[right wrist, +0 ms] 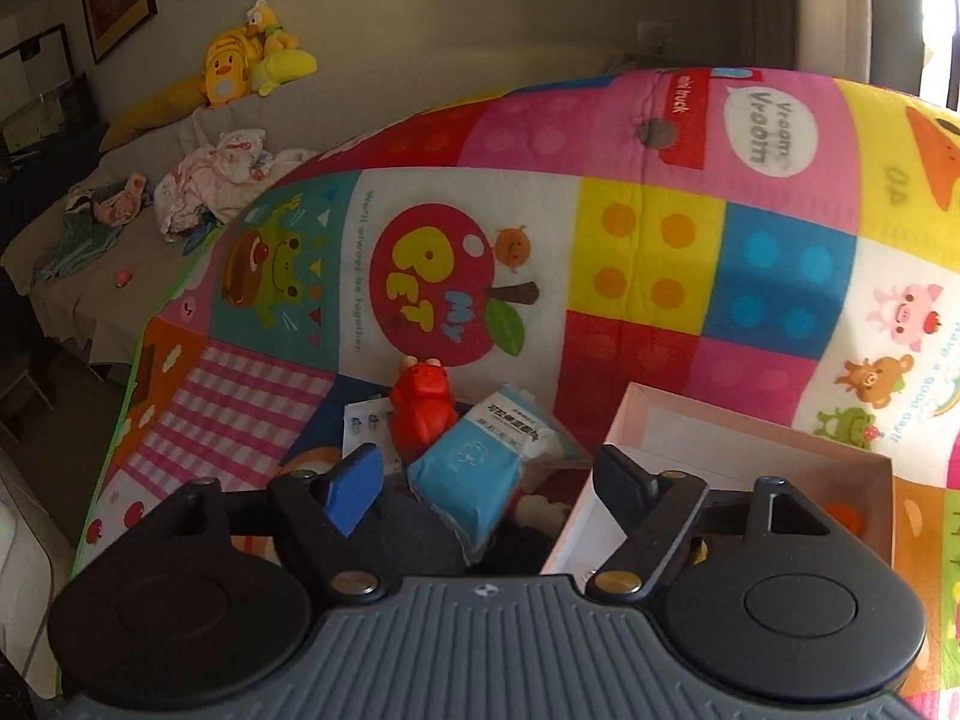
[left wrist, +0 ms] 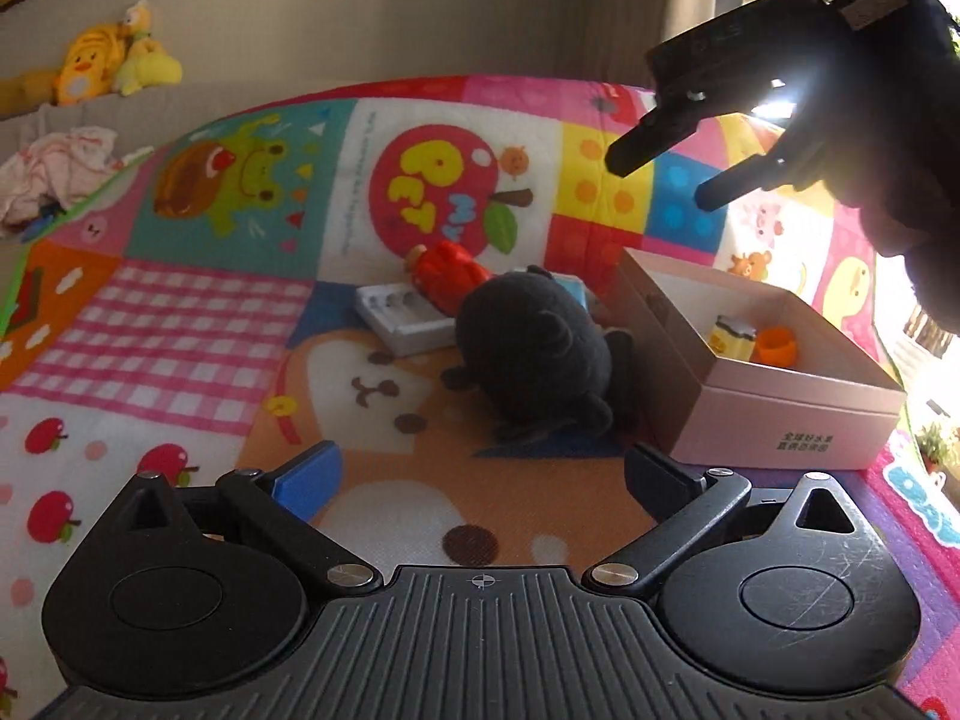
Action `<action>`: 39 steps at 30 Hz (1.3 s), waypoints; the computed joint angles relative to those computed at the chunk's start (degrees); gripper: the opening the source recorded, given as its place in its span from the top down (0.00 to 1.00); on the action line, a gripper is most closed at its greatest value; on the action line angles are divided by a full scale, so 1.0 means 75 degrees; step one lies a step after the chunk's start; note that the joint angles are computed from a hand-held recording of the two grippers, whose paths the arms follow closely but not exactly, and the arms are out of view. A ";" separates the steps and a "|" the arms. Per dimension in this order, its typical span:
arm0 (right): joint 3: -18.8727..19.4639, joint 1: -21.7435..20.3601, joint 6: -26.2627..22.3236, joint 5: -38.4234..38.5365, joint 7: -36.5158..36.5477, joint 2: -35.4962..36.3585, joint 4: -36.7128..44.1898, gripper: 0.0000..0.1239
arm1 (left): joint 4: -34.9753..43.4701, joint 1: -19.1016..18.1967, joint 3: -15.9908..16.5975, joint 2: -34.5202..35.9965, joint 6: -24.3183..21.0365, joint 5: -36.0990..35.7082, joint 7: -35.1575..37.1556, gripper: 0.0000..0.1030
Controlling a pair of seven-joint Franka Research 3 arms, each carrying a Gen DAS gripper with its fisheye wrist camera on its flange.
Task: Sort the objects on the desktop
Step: 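Grasp the small white bottle with red cap with the right gripper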
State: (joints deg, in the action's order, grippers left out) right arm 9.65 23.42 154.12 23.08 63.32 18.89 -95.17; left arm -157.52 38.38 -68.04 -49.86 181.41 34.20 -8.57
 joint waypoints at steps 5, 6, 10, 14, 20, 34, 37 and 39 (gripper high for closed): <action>-0.0984 0.1084 -0.1571 -0.2155 0.2545 0.2060 0.2805 0.48 | -0.0353 0.0164 -0.0029 -0.0373 0.0745 -0.0375 -0.0300 0.00; -0.1188 0.1277 -0.1775 -0.2540 0.2959 0.2443 0.3300 0.48 | -0.0388 0.0196 -0.0043 -0.0370 0.0884 -0.0451 -0.0267 0.00; -0.1290 0.1408 -0.2556 -0.3074 0.3749 0.3505 0.4768 0.51 | -0.0473 0.0239 -0.0071 -0.0249 0.1142 -0.0798 -0.0013 0.00; -0.0841 0.1190 -0.2331 -0.2956 0.3129 0.2866 0.3727 0.56 | -0.0563 0.0212 -0.0090 -0.0275 0.1307 -0.1104 0.0147 0.00; 0.0338 0.0213 -0.2698 -0.1249 0.0044 0.0990 0.1302 0.56 | -0.0528 0.0288 -0.0264 -0.0199 0.1547 -0.1358 0.0536 0.00; -0.0896 0.1217 -0.1293 -0.3713 0.0726 0.0826 0.0618 0.66 | -0.0581 -0.0108 -0.0137 -0.0679 0.0365 -0.1493 0.0087 0.00; -0.1036 0.1383 -0.1418 -0.4231 0.1033 0.1110 0.0847 0.66 | -0.0654 -0.0308 0.0031 -0.0798 -0.0138 -0.1390 -0.0311 0.00; -0.1197 0.1536 -0.1298 -0.4657 0.1339 0.1242 0.0890 0.66 | -0.0702 -0.0432 0.0140 -0.0863 -0.0454 -0.1314 -0.0562 0.00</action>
